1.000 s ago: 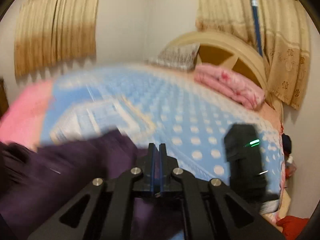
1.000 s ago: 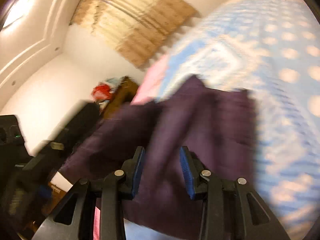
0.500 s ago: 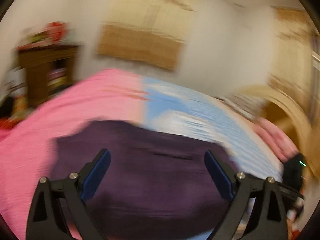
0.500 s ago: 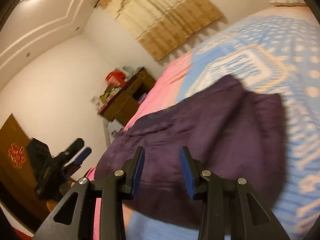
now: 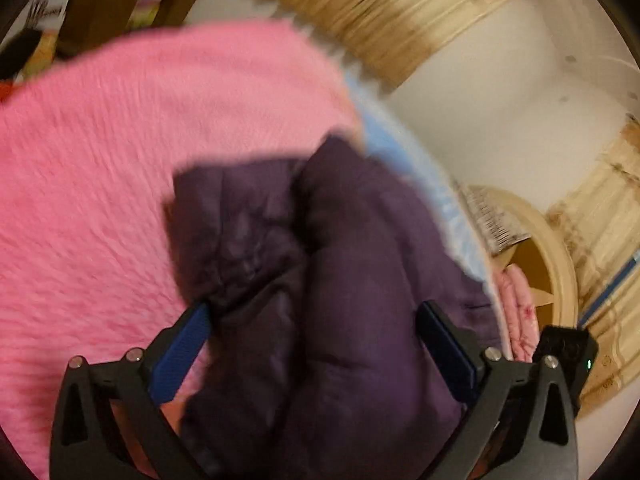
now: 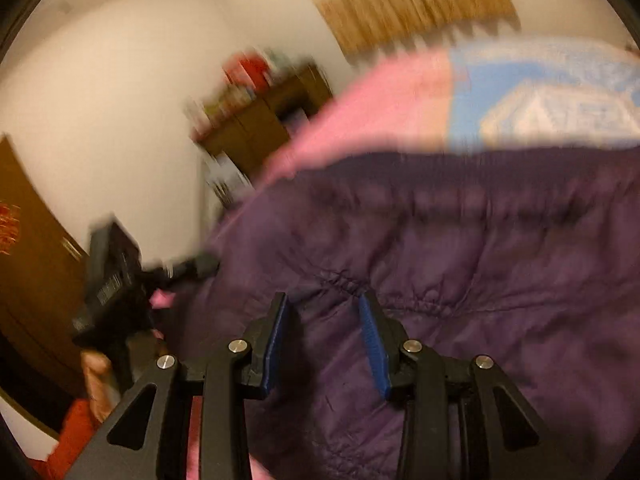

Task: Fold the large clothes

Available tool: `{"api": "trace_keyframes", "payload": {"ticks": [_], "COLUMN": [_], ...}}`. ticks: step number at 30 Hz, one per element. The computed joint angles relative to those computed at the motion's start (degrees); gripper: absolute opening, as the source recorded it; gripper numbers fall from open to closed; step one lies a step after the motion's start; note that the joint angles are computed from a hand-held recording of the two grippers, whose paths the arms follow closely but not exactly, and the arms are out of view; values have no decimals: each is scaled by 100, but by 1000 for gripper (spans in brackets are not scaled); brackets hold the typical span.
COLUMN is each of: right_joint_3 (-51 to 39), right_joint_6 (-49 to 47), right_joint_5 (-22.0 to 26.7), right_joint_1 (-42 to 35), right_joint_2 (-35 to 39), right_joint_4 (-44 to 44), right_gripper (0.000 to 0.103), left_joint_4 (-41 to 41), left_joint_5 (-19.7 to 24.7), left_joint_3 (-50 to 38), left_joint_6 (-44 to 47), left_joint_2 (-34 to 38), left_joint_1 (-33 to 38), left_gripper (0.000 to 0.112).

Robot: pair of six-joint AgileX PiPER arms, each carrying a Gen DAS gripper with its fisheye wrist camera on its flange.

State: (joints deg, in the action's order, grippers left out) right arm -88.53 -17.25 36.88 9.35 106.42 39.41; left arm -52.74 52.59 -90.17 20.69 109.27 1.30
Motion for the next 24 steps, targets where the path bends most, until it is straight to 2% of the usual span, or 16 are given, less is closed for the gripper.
{"api": "trace_keyframes", "payload": {"ticks": [1, 3, 4, 5, 6, 9, 11, 13, 16, 19, 22, 24], "right_joint_3": [32, 227, 220, 167, 189, 805, 962, 1009, 1252, 1070, 1138, 1692], "right_joint_6": [97, -286, -309, -302, -321, -1048, -1142, -700, -1127, -1001, -1470, -2217], "right_joint_5": [-92, -256, -181, -47, 5, -448, -610, -744, -917, -410, 510, 568], "right_joint_1": [41, 18, -1, -56, -125, -287, -404, -439, -462, -648, -1303, -1660], "right_joint_2": [49, -38, -54, -58, -119, -576, -679, -501, -420, -367, -442, -861], "right_joint_4": [-119, 122, 102, 121, 240, 1250, 1481, 1063, 1341, 1361, 2460, 3304], "right_gripper": [38, 38, 38, 38, 38, 38, 38, 36, 34, 35, 35, 35], "left_joint_4": [12, -230, -337, -573, -820, -1526, -1465, -1120, -383, 1250, 2685, 3532], "left_joint_5": [-89, -151, -195, -345, -289, -380, -708, -1030, -1442, -1761, -1915, -1894], "left_joint_3": [-2, 103, 169, 395, 502, 1166, 1381, 1372, 1106, 477, -10, -412], "left_joint_6": [-46, 180, 218, 414, 557, 1173, 1223, 1066, 706, -246, -961, -1462], "left_joint_2": [18, -57, -88, -197, -207, -552, -921, -1223, -1649, -1696, -1625, -1413], "left_joint_1": [-50, -34, -25, -1, 33, 202, 56, -183, -808, -1701, -2496, -2960], "left_gripper": [103, 103, 96, 85, 61, 38, 29, 24, 23, 22, 22, 22]}}
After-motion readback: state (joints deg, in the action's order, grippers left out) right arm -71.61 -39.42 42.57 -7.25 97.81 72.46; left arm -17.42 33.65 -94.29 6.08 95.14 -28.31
